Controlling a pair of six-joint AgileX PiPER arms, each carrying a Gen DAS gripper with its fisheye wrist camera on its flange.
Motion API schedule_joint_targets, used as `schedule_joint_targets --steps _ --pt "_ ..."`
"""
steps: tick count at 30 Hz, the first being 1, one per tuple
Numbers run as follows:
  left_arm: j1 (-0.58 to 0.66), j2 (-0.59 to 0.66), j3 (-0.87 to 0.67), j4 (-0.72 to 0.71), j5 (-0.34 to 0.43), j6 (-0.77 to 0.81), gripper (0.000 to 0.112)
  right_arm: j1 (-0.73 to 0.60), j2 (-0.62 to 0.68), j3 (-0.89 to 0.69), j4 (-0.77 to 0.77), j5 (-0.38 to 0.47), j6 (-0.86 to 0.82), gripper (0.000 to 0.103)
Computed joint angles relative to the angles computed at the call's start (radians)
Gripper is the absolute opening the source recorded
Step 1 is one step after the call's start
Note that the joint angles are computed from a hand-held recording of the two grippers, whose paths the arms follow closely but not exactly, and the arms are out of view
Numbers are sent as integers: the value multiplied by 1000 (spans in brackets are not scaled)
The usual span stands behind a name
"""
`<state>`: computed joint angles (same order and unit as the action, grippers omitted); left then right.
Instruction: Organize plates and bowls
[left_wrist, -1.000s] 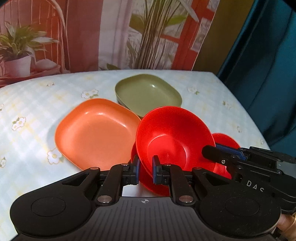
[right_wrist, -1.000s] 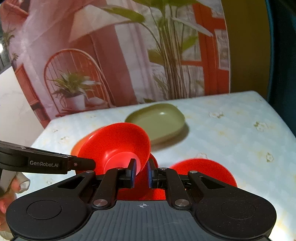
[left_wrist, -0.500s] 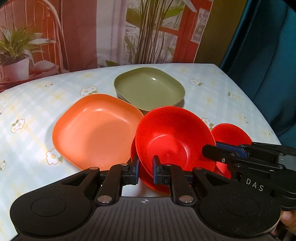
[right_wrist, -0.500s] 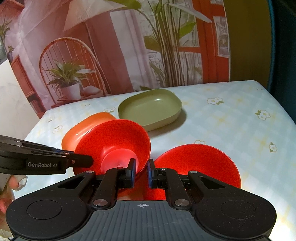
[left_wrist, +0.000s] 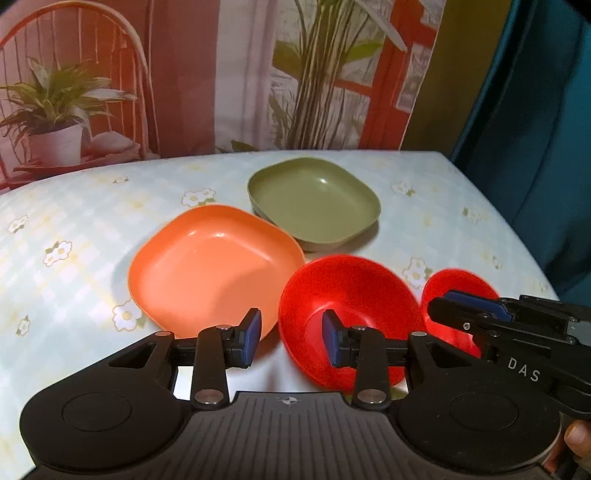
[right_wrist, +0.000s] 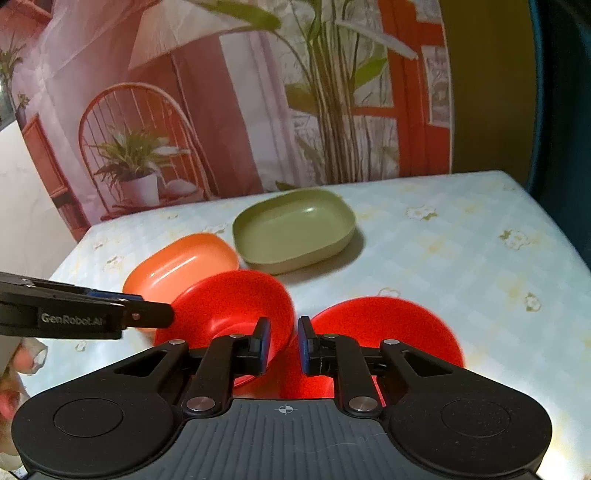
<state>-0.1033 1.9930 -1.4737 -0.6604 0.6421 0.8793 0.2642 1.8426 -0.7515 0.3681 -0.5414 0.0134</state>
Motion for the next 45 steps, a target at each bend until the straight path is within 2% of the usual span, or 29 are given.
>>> schedule_joint_targets --steps 5,11,15,23,28,36,45 --pt "-26 -35 43 -30 -25 -2 38 -17 -40 55 41 -49 -35 17" --pt "-52 -65 85 -69 -5 -17 38 -45 -71 127 82 -114 -87 18" --pt "-72 -55 53 -40 65 -75 38 -77 -72 164 75 -148 -82 22" --pt "-89 -32 8 -37 189 -197 37 -143 -37 208 -14 -195 19 22" --pt "-111 -11 -23 -1 215 -266 37 -164 -28 231 -75 -219 75 22" --pt "-140 25 -50 32 216 -353 37 -200 -20 250 -159 -245 143 22" --pt "-177 65 -55 75 149 -408 37 -240 0 254 -248 -266 208 22"
